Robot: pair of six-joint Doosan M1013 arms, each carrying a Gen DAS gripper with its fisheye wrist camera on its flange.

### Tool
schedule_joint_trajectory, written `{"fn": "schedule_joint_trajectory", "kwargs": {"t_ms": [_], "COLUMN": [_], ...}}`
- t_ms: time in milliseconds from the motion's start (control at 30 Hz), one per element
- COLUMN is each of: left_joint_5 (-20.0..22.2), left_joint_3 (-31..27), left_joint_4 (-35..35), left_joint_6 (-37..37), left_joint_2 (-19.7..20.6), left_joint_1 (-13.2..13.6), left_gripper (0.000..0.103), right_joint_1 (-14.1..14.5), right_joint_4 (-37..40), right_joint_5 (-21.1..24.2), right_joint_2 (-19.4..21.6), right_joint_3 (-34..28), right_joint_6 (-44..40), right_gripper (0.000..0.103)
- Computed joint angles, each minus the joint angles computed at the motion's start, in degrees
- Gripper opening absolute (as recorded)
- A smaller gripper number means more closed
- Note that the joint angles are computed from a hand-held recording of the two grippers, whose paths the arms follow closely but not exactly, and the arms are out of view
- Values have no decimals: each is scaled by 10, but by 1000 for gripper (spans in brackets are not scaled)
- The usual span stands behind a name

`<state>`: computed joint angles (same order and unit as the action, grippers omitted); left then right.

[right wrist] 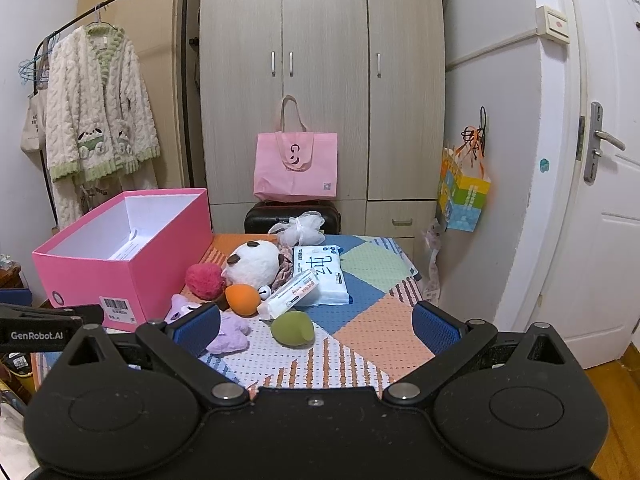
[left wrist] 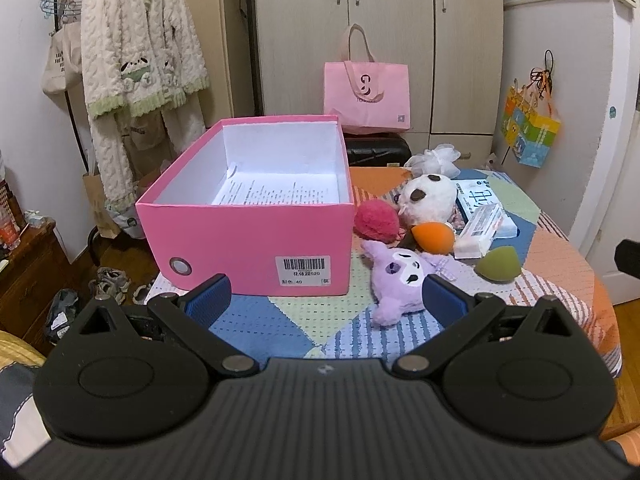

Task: Organize soft objects
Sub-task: 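Move the left tool to the purple plush and close its fingers on it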

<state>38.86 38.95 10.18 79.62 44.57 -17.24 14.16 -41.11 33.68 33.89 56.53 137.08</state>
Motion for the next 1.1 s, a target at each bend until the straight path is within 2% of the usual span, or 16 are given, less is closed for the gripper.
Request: {"fn": "schedule_joint_trajectory", "kwargs": {"t_ms": [233,467,533,633,667,733,767,933,1033,1100], "left_joint_5": [-3,-18,-33,-52,-57,-65,-57,12,54,104], "left_joint_3": [-1,-8,-7,-9,-11,-17,-29,-102,-146,-198], "left_joint_4": [-6,-63,-108,-194,-191,-141,-133,-203,-224,-247], "left_joint_6": [11,66,97,149,149,125,125,189,218,228], "left_joint_2": [0,0,1,7,9,17,24,69,95,123], "left_joint_1": [2,7,11,20,19,12,11,16,17,20], "left_gripper": [103,103,103,103,103,103,102,98,92,83], "right_joint_1": [-4,-19,-23,-29,-31,-34,-36,-46,-47,-46], "right_joint_4": [40,223,265,312,330,386,413,566,592,594], "right_joint_5": [-16,-58,-81,-141,-143,-133,-124,-61,-28,-10], "right_joint_2": [-3,-3,2,9,14,27,34,73,96,109], "right_joint_3": [0,-2,0,13,9,-6,-17,-70,-102,-121], "right_joint_6": [-49,-228,-272,-321,-341,-401,-429,-583,-629,-649], "right_gripper": [103,103,103,103,103,103,103,102,101,101]}}
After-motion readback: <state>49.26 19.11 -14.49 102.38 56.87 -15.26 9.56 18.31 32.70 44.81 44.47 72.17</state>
